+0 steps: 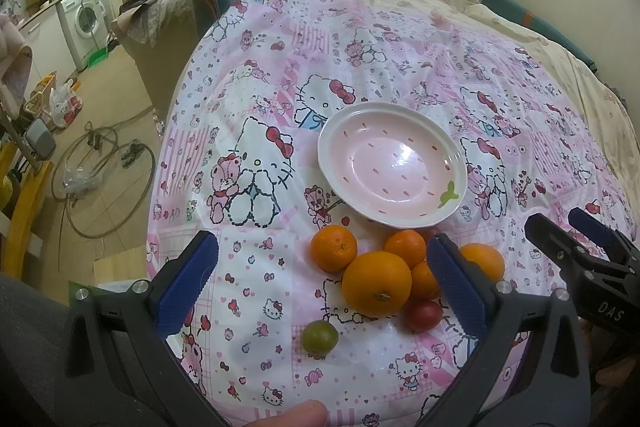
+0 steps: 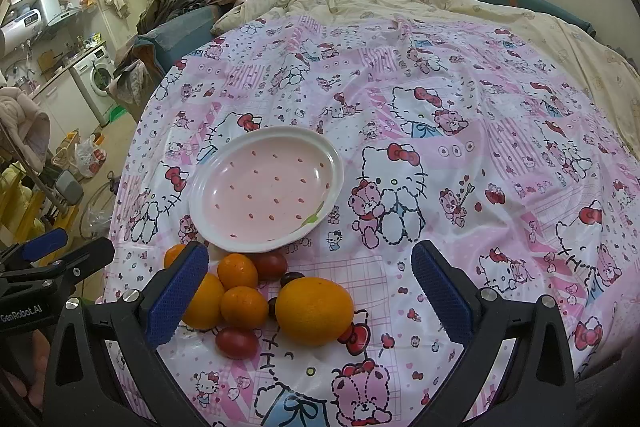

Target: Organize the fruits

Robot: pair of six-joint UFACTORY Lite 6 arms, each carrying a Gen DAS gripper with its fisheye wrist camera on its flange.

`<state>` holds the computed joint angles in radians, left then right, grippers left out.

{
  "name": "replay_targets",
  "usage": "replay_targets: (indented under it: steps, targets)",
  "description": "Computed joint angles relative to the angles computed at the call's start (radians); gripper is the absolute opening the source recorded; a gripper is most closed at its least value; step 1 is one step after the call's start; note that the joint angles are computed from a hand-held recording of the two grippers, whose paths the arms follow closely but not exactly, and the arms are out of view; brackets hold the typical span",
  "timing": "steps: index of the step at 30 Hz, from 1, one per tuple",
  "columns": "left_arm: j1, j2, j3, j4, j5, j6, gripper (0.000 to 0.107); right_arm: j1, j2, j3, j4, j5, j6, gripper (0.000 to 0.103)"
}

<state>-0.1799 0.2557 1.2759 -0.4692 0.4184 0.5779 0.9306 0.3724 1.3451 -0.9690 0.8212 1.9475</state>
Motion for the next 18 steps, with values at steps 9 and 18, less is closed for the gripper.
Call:
replay_targets:
  steps: [9,18]
  targets:
    - [0.008,0.003,0.001,0.024,0.008,-0.046,0.103,-0.019,-0.018,-0.030,0.011,-0.057,0.011,0.103]
    - [0.030,0.039,0.043,0.160,0.027,-0.221,0.103,-0.187,-0.085,-0.152,0.231,-0.244,-0.120,0.103]
